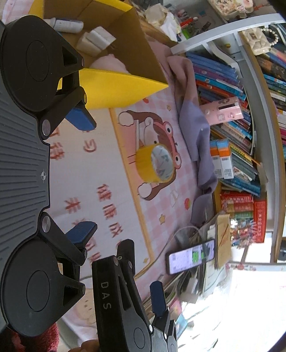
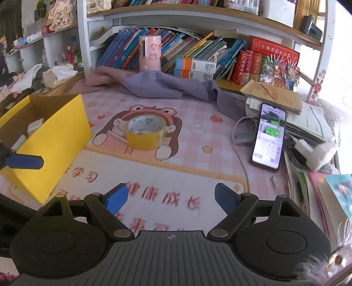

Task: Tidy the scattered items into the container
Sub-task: 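Grasp the yellow tape roll with the left tool while the right tool grasps the small white box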

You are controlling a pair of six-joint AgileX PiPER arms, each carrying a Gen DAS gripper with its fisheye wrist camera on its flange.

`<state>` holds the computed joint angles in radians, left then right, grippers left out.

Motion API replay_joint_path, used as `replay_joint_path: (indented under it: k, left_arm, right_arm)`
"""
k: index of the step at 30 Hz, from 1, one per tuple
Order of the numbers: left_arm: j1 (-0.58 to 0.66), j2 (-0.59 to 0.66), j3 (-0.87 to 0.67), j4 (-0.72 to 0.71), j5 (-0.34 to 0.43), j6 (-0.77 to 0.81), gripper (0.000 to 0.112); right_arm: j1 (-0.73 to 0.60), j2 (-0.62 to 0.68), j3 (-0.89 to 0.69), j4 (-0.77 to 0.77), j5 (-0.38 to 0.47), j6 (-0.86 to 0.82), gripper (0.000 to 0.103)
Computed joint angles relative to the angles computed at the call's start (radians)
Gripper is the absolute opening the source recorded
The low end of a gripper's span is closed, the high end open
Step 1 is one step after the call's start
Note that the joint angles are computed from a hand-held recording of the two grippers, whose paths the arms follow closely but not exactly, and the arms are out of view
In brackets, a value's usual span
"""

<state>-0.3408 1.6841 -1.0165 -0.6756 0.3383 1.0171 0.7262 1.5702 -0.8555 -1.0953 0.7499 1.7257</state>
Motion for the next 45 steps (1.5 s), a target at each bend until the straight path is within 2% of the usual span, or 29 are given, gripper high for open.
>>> replay_joint_path:
  k: [4,9,11,14,22,25,28,34,42,45]
  left_arm:
    - [-0.058,0.056,-0.071,0.233,-0.044,-0.282,0.092]
    - [-0.108,0.143,-0.196,0.531,-0.042,-0.641,0.092]
    - [-0.125,0.185,-0.257,0.644,-0.033,-0.776,0.092]
    - [-0.139,0.261,-0.378,0.712,0.021,-0.879,0.092]
    - [-0.164,0.469,-0.701,0.795,0.166,-1.004,0.092]
    - [-0.174,0.549,-0.814,0.773,0.221,-0.982,0.092]
    - [-0.177,0.615,-0.890,0.734,0.237,-0.931,0.092]
    - [-0.187,0.748,-1.053,0.743,0.275,-0.907,0.092]
    - [-0.178,0.910,-1.318,0.718,0.427,-0.902,0.092]
    - [-0.177,0.958,-1.398,0.710,0.475,-0.905,0.092]
  right_arm:
    - [-0.122,-0.008,0.022,-0.051,-0.115,-0.034,0.086]
    - [-0.241,-0.001,0.037,-0.142,-0.224,-0.037,0.086]
    - [-0.285,0.003,0.042,-0.181,-0.261,-0.025,0.086]
    - [-0.357,0.017,0.042,-0.219,-0.324,-0.014,0.086]
    - [-0.474,0.081,0.014,-0.189,-0.483,-0.109,0.086]
    - [-0.497,0.110,-0.006,-0.157,-0.530,-0.186,0.086]
    - [-0.513,0.140,-0.024,-0.113,-0.561,-0.269,0.086]
    - [-0.547,0.192,-0.063,0.157,-0.604,-0.573,0.086]
    - [-0.569,0.276,-0.133,0.589,-0.639,-1.045,0.086]
    - [-0.569,0.306,-0.157,0.634,-0.663,-1.131,0.086]
